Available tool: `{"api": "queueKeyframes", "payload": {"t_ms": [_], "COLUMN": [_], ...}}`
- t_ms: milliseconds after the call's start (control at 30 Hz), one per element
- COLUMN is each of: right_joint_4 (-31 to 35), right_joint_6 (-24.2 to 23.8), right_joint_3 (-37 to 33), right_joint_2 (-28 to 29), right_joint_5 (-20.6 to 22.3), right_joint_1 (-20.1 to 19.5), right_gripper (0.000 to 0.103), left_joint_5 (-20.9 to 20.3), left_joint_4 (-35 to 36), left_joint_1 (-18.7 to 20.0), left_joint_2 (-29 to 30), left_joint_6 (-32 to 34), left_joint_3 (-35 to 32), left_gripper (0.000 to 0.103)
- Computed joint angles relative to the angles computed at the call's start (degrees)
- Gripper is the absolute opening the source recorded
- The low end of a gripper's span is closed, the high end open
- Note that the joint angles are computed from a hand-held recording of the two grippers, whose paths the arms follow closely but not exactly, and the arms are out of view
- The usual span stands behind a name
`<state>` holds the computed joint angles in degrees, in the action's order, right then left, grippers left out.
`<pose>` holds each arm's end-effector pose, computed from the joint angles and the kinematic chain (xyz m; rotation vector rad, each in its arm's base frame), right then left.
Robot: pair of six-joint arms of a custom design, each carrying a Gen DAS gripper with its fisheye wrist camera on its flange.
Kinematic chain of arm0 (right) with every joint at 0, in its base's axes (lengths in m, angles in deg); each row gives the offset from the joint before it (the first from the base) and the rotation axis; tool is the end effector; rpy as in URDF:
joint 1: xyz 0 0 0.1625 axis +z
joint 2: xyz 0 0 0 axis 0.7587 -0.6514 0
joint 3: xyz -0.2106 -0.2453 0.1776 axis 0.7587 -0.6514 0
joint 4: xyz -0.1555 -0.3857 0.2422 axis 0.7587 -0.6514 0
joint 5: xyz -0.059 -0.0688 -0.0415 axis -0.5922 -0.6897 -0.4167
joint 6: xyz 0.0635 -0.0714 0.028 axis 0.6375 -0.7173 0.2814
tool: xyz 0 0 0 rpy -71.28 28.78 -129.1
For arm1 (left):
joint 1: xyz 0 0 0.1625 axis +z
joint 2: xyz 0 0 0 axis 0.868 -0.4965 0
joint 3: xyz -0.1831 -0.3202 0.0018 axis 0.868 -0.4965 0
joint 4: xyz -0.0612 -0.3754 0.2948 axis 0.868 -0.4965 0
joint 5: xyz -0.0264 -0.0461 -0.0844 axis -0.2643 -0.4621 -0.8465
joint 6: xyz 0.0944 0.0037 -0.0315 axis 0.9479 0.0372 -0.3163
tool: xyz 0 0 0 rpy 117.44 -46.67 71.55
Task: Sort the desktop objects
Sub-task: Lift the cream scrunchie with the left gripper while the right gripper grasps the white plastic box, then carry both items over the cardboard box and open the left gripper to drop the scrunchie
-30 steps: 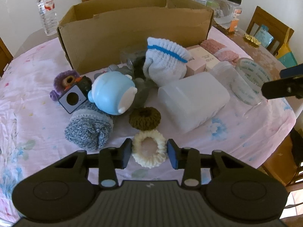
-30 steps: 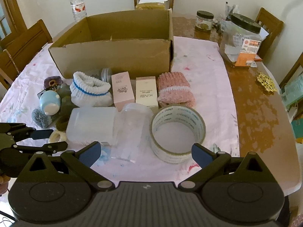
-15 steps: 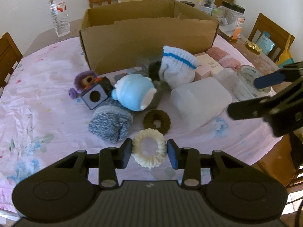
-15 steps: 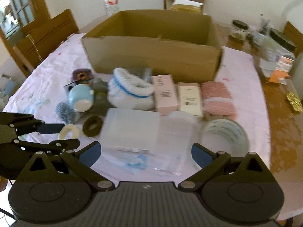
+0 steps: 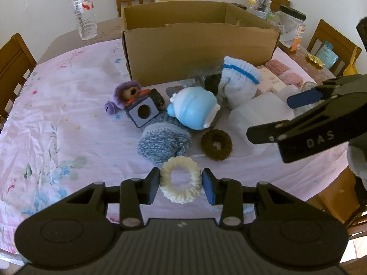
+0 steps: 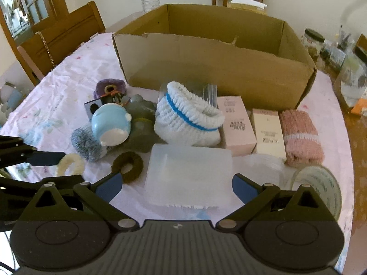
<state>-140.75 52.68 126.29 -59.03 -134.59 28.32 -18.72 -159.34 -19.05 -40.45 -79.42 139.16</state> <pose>-0.0248 -0.5292 0.2779 0.1686 -2.3047 0.7545 -0.3419 -0.5517 -0.0703 0.9977 2.3841 -0.4078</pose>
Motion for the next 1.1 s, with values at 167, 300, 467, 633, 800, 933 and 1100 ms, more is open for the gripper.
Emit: {"api": "queueKeyframes", "payload": {"t_ms": [167,300,467,633,800,933,1100], "right_joint_4": [-1.9,-0.1,-0.6,-0.8,-0.2,2.4,5.2], "right_joint_6": [-0.7,0.5,-1.6,-3.9,-5.8,-5.4,-5.8], "right_joint_3": [-1.8,-3.6,-3.2,-3.4,-3.9,-4.3,-3.8], "right_joint_2": [2.7,4.2,4.4,5.1,5.1,4.1,2.0], "right_joint_5": [-1.5,-2.7,-3.5,-3.5,-4.5,-4.2,-3.1], "right_joint_1": [0.5,0.3,0.4,0.0,0.1,0.0,0.0], "right_gripper": [0.103,0.103,0.103,0.100,0.090,0.087,0.087], "left_joint_5": [-0.8,-1.5,-2.3,-2.7,-2.6,-2.3,-1.9], "left_joint_4": [-0.4,-0.6,-0.6,-0.6,-0.6,-0.6,-0.5], "left_joint_1": [0.7,1.0,1.4,1.4,1.0,0.7,0.0], "left_joint_2": [0.0,-0.2,-0.5,-0.7,-1.1,-1.3,-1.5], "left_joint_6": [1.3,2.2,3.1,3.6,3.8,3.6,2.5], "left_joint_3": [-0.5,-0.6,-0.8,-0.9,-0.8,-1.1,-1.6], "left_gripper": [0.039,0.039,0.039,0.039,0.039,0.039,0.039]}}
